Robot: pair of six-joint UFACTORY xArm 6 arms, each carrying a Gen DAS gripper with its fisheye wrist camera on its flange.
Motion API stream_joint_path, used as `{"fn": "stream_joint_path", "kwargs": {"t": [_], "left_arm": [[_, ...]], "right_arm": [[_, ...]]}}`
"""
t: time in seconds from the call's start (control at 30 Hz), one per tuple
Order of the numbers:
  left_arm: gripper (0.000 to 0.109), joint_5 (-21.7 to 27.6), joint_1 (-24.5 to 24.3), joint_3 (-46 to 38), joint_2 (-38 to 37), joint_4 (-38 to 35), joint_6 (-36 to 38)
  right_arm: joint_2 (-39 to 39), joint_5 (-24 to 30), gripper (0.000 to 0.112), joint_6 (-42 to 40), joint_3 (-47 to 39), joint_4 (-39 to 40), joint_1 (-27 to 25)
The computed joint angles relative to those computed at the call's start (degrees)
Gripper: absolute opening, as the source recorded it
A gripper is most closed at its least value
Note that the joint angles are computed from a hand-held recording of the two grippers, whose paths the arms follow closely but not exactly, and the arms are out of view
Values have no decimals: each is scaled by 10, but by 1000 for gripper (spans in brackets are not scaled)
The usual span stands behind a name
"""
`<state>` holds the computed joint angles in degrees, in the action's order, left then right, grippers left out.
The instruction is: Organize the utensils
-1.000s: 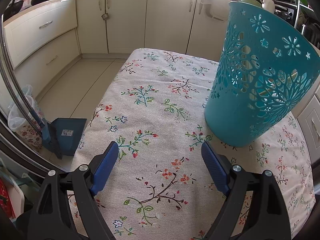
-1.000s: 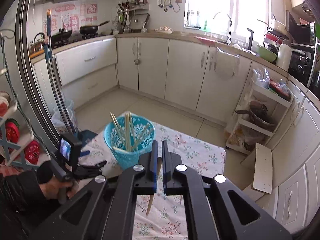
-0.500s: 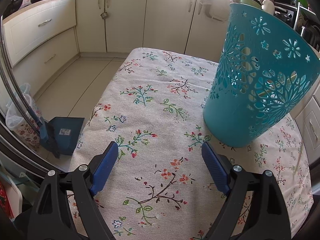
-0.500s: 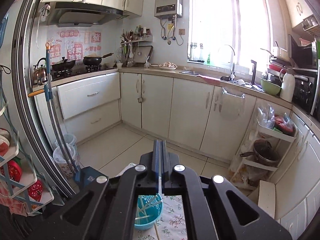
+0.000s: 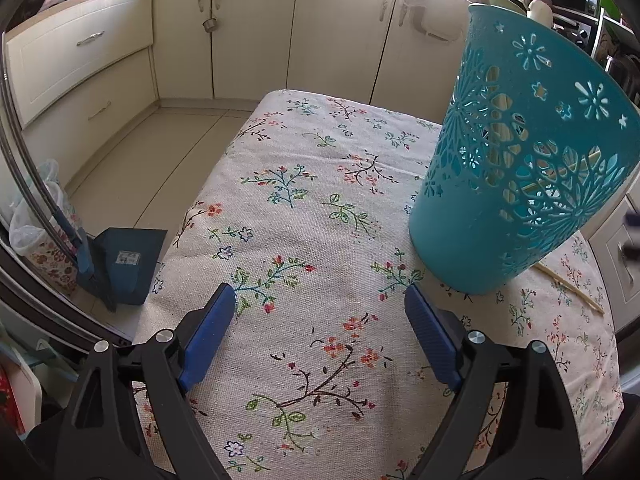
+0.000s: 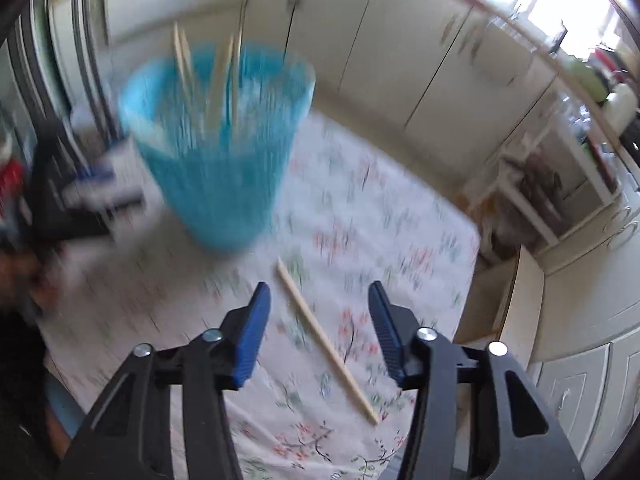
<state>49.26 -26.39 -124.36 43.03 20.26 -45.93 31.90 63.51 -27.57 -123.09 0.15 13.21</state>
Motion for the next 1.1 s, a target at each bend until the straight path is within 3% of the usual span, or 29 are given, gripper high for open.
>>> {"fn": "stream_joint_path", "kwargs": {"t": [0.1,0.3,0.4,0.43,0.47,0.63,0.77,0.87,0.93,1.03,1.1], "left_arm": [[83,16,-4,-22,12,9,3],[83,40,-6,-58,32,6,12],[83,45,-6,-67,37,4,16],[83,44,-5,-65,36,4,16],[83,47,-6,-70,39,4,17],[84,42,-5,-63,36,4,16],[84,38,-4,-56,32,5,16],[84,37,-4,-52,30,6,17],[84,35,-4,-49,27,6,16],[85,32,-3,-43,24,5,13],[85,27,-1,-36,20,3,13]], "right_arm": [[19,-20,42,-8,23,-5,-2],[150,75,38,-40,-157,37,-8],[188,125,18,-45,-223,67,-14],[192,134,9,-39,-231,73,-16],[183,126,7,-35,-216,71,-16],[90,53,6,33,-84,161,-50],[22,-14,6,64,-52,284,-77],[18,-69,6,85,-106,355,-78],[21,-139,6,90,-132,377,-63],[67,-269,6,136,-197,362,-21],[125,-311,6,188,-264,313,2]]}}
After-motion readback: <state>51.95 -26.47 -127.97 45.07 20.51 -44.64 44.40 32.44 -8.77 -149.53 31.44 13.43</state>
